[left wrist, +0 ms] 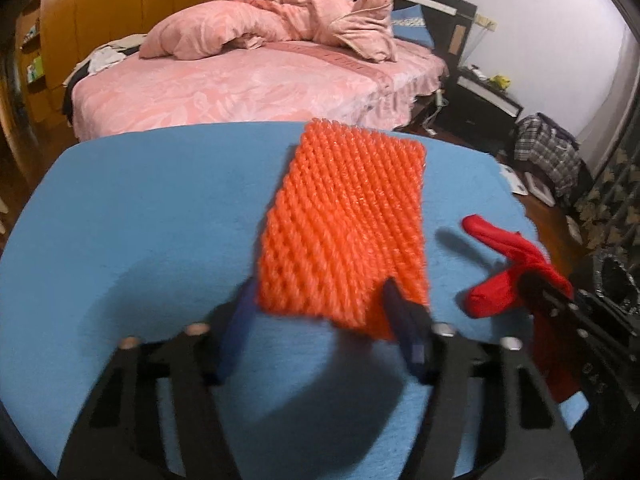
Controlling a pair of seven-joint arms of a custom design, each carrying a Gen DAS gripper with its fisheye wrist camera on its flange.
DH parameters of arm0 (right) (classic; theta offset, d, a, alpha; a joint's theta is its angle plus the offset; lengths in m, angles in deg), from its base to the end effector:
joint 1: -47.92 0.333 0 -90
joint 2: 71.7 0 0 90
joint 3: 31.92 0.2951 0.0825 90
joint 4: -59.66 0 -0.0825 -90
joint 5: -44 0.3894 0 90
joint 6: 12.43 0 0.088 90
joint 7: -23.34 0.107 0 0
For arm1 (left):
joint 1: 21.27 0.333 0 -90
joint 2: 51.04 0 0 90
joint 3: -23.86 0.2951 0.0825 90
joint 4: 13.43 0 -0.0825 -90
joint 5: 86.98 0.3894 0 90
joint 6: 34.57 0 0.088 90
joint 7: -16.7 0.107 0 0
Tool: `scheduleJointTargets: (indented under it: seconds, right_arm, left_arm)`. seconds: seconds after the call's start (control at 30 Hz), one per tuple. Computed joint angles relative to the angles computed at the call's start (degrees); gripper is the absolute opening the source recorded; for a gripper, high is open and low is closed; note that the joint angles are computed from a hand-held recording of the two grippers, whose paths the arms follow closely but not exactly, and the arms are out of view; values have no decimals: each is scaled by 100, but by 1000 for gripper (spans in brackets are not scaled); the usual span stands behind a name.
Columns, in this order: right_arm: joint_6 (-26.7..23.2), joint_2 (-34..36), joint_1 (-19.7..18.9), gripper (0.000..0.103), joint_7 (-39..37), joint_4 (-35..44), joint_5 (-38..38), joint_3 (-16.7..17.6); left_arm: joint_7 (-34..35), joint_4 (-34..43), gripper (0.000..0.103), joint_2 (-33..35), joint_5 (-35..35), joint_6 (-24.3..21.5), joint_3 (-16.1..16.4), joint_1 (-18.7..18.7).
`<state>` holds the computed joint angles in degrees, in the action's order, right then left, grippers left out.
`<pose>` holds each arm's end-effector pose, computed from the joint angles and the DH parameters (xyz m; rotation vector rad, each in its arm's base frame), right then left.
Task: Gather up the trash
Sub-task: 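Grasp the orange mesh pad with the left gripper, then carry the orange mesh pad and red glove over the black bin with both grippers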
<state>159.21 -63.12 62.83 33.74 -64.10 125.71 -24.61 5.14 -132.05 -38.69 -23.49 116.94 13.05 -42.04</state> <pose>0.5488 0.1468 0.3382 -1.9607 1.2926 -0.3878 0.5021 -0.3333 0.3335 -2.0898 1.4979 -0.7274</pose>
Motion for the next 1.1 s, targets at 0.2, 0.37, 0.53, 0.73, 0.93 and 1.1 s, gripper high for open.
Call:
scheduleJointTargets:
  seconds: [0.2, 0.37, 0.53, 0.73, 0.93, 1.1]
  right_arm:
    - [69, 32, 30, 13, 93, 0, -178, 16]
    - [84, 77, 59, 13, 557, -26, -659, -9]
    - [82, 104, 25, 13, 986, -68, -1098, 26]
    - [-2, 95, -42, 14, 1199, -92, -1329, 46]
    - [-274, -89, -173, 13, 647, -92, -613, 57]
    - [-408, -426, -110, 13, 213, -226, -189, -78]
  left_arm:
    - [140, 176, 21, 141, 221, 19, -7, -106]
    - [37, 199, 18, 137, 332, -106, 12, -187]
    - [74, 222, 18, 149, 295, -170, -5, -194]
    - [74, 233, 18, 157, 307, -206, -2, -212]
    - [-250, 101, 18, -89, 528, -452, -48, -295]
    - [-385, -65, 18, -451, 608, -945, -251, -368]
